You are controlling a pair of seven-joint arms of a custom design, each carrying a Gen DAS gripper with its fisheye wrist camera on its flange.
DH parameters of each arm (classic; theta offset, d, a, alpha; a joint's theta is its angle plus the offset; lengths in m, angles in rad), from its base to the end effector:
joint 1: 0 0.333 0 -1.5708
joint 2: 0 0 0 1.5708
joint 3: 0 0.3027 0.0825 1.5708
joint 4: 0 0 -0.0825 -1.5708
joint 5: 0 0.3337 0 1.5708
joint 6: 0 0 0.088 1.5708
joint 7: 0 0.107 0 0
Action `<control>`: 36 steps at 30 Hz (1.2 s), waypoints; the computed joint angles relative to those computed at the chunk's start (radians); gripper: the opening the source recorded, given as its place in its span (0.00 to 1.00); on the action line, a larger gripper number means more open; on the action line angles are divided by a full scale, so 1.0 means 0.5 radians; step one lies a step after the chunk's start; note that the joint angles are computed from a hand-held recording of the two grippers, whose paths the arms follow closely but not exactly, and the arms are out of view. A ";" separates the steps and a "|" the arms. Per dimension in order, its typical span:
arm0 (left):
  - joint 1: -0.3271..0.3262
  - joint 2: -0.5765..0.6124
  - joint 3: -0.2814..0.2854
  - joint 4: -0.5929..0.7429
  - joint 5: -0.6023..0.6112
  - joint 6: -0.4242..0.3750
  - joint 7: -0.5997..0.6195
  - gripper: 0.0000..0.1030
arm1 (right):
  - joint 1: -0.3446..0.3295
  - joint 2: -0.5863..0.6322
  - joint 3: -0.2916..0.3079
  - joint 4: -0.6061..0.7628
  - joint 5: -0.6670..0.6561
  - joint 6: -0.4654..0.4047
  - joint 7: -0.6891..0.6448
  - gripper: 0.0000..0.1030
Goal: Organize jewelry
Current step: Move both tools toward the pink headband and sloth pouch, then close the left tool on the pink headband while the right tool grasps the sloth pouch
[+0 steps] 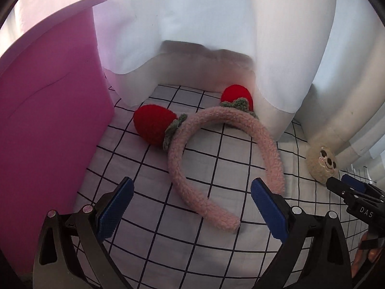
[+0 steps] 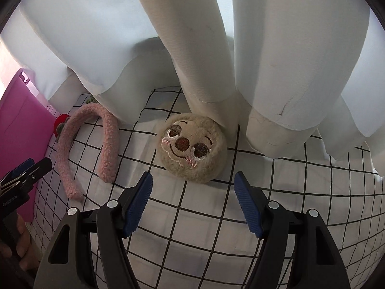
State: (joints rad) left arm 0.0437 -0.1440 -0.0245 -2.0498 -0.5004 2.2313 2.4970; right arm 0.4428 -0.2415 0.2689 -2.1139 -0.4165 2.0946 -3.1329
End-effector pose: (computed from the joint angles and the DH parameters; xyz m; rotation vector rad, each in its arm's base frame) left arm 0.4995 -0.0057 0.5428 -1.2636 2.5846 -0.7575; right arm 0.3572 0.2951 0.5423 -1.1668 2.4942 -0.4840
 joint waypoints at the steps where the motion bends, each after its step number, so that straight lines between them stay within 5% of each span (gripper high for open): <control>1: -0.002 0.029 -0.009 0.014 0.014 0.008 -0.027 0.93 | -0.003 0.015 -0.015 -0.004 0.010 0.025 -0.027 0.65; 9: -0.012 0.156 -0.067 0.024 0.114 0.180 -0.143 0.93 | -0.032 0.119 -0.072 0.014 0.017 0.106 -0.129 0.65; 27: -0.048 0.345 -0.166 0.057 0.268 0.446 -0.378 0.93 | -0.028 0.357 -0.159 0.226 -0.144 -0.031 -0.281 0.70; 33: -0.060 0.235 -0.155 -0.010 0.156 0.383 -0.169 0.46 | 0.000 0.283 -0.149 0.154 -0.136 0.025 -0.234 0.60; 35: -0.059 0.207 -0.139 -0.017 0.158 0.350 -0.172 0.17 | 0.004 0.236 -0.134 0.102 -0.143 0.057 -0.193 0.58; 36: -0.056 0.206 -0.130 -0.002 0.167 0.312 -0.179 0.12 | 0.003 0.228 -0.124 0.092 -0.151 0.071 -0.162 0.58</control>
